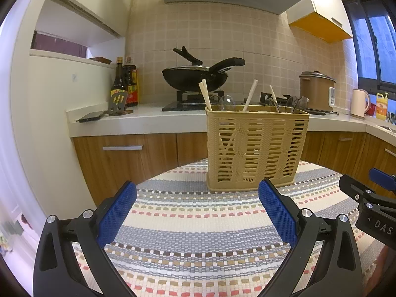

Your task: Organize utensils

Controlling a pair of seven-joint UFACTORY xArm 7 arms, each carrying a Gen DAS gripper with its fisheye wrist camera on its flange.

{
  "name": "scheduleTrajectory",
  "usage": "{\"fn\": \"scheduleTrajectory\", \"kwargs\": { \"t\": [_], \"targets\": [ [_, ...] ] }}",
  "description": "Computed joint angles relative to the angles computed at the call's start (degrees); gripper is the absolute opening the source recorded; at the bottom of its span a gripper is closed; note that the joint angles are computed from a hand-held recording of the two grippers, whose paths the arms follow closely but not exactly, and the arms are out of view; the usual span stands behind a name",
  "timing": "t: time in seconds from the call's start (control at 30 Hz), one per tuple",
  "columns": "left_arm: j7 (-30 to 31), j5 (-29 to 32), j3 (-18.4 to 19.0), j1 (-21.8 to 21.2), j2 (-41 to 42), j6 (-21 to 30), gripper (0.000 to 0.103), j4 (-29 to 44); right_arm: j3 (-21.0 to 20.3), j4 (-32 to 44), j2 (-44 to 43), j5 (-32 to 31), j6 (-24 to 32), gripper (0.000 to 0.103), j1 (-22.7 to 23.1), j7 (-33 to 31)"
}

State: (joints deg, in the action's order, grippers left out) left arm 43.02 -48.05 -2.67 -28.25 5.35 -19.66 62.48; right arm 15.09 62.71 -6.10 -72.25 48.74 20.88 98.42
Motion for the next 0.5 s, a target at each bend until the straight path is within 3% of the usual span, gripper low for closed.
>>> {"fn": "scheduleTrajectory", "kwargs": {
  "t": [0.5],
  "targets": [
    [0.3, 0.2, -0.9, 0.5, -0.2, -0.7, 0.095, -0.4, -0.1, 0.0, 0.1, -0.1, 0.1, 0.081, 0.1, 0.2]
  ]
}}
